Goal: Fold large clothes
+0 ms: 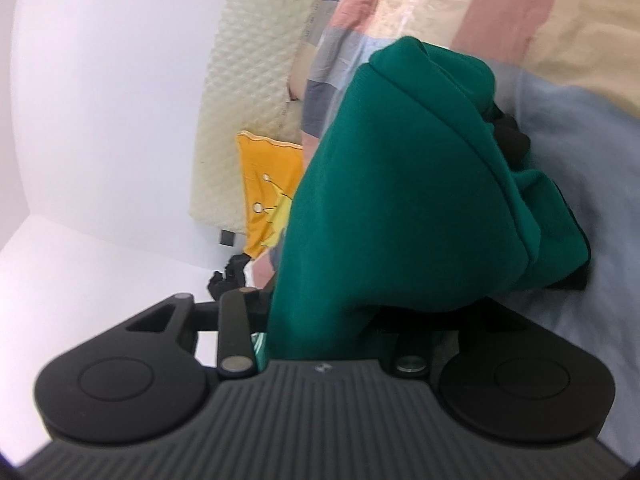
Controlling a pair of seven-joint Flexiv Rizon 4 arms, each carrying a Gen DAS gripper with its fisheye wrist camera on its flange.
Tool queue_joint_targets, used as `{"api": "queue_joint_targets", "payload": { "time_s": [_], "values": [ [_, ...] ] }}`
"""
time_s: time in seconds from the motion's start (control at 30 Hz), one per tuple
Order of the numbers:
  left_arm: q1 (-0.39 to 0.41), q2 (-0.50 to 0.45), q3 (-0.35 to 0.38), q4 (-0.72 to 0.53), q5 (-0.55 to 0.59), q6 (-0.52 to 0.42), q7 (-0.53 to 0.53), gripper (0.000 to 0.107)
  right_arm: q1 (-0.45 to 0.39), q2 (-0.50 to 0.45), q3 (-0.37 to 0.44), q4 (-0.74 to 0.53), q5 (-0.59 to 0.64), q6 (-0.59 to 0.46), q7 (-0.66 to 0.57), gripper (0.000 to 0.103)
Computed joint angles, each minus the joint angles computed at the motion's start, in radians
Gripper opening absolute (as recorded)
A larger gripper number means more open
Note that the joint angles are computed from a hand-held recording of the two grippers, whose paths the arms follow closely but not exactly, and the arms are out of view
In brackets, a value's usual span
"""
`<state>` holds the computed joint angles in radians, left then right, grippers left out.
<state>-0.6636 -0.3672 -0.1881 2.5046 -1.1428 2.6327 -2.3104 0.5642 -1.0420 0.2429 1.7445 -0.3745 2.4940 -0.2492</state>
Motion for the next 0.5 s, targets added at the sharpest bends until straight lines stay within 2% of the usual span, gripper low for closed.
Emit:
{"api": "queue_joint_targets", "payload": {
  "time_s": [0.07,0.1,0.13,0.23,0.3,0.4,0.43,0.47,0.5],
  "values": [
    [0.002,0.0,0.0,0.009,0.01,0.0,-0.022,0.027,-0.008,-0.002,0.015,0.005,0.002,-0.021,0.033,0.069],
    [0.003,0.001,0.0,0.013,0.013,-0.002,-0.032,0.027,-0.023,-0.002,0.024,0.009,-0.015,-0.032,0.058,0.081],
    [0.0,0.002,-0.002,0.015,0.01,-0.003,-0.039,0.027,-0.023,-0.003,0.029,0.013,-0.012,-0.038,0.072,0.086],
    [-0.022,0.004,-0.014,0.015,-0.023,0.002,-0.045,0.027,-0.005,-0.001,0.023,0.017,0.01,-0.068,0.087,0.086],
    [-0.027,0.002,-0.016,0.02,-0.024,0.004,-0.069,0.027,0.014,-0.007,0.021,0.006,0.047,-0.091,0.093,0.095],
    [-0.035,0.007,-0.02,0.027,-0.034,-0.006,-0.093,0.033,0.03,-0.045,0.031,-0.037,0.081,-0.095,0.117,0.095],
    [-0.033,0.008,-0.019,0.033,-0.025,-0.009,-0.115,0.046,0.035,-0.052,0.031,-0.043,0.092,-0.088,0.12,0.095],
    [-0.026,0.009,-0.016,0.043,0.002,-0.012,-0.151,0.065,0.039,-0.062,0.028,-0.059,0.099,-0.086,0.124,0.095],
    [-0.014,0.005,-0.007,0.056,0.053,-0.006,-0.203,0.073,0.044,-0.067,0.024,-0.069,0.104,-0.083,0.124,0.095]
  ]
}}
